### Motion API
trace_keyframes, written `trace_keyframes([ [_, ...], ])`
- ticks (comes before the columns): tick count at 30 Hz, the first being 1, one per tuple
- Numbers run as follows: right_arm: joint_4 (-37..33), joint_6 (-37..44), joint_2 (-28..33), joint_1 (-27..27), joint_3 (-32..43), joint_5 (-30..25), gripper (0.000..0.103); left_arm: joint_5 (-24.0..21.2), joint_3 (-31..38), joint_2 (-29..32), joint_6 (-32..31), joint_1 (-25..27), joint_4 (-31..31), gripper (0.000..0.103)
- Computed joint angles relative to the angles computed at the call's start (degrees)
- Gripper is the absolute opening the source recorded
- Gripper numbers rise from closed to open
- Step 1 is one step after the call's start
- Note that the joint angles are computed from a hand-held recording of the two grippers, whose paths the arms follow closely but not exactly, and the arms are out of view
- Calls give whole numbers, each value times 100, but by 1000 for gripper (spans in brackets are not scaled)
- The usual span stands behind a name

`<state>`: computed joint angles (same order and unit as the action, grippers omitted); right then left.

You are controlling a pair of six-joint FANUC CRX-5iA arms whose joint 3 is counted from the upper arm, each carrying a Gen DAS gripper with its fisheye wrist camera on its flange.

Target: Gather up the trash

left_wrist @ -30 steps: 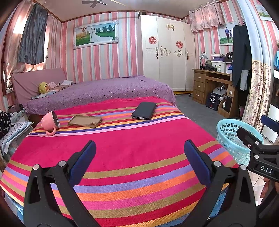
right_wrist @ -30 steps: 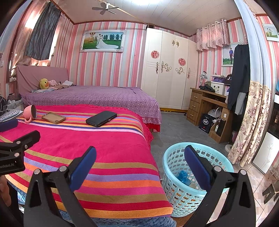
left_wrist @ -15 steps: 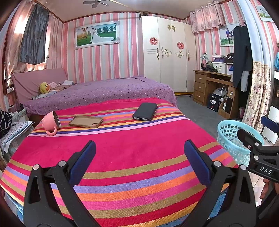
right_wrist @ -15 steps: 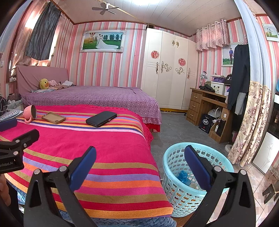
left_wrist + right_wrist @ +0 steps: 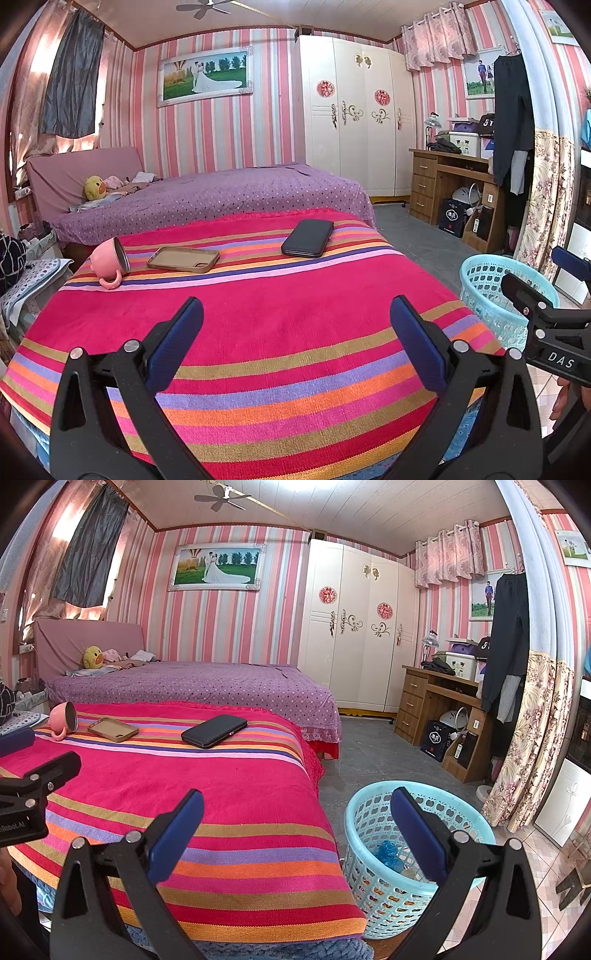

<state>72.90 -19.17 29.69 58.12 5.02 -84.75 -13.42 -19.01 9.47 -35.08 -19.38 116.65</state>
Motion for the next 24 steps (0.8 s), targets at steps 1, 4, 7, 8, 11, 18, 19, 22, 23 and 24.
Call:
trace_keyframes([
  [1,6,-2,1,0,-1,-2,98,-4,-3,0,8,3,-11,98],
  [4,2,1,-2,-1,-3,0,98,-12,-5,0,31,11,-37,98],
  [7,-1,5,-10,1,-6,-2,98,-6,-6,-2,15,4,-15,98],
  [8,2,2,-7,0,-6,2,98,-17,2,4,46,16,-47,98],
  [11,-1,5,-6,0,-4,2,98,-4,-7,-2,5,2,-7,98],
  [18,-2,9,-13,2,-11,-1,98,-2,-8,-3,-10,-4,15,98],
  [19,3,3,-4,0,-5,0,98,0,-8,-3,-15,-5,19,98],
  [22,1,0,-6,-1,-7,3,98,29,-9,-14,-99,-39,114,98],
  [23,0,4,-2,-1,-3,3,98,25,-3,-13,-76,-34,93,98],
  [24,0,4,-2,-1,-3,3,98,19,-6,-13,-59,-28,70,98],
])
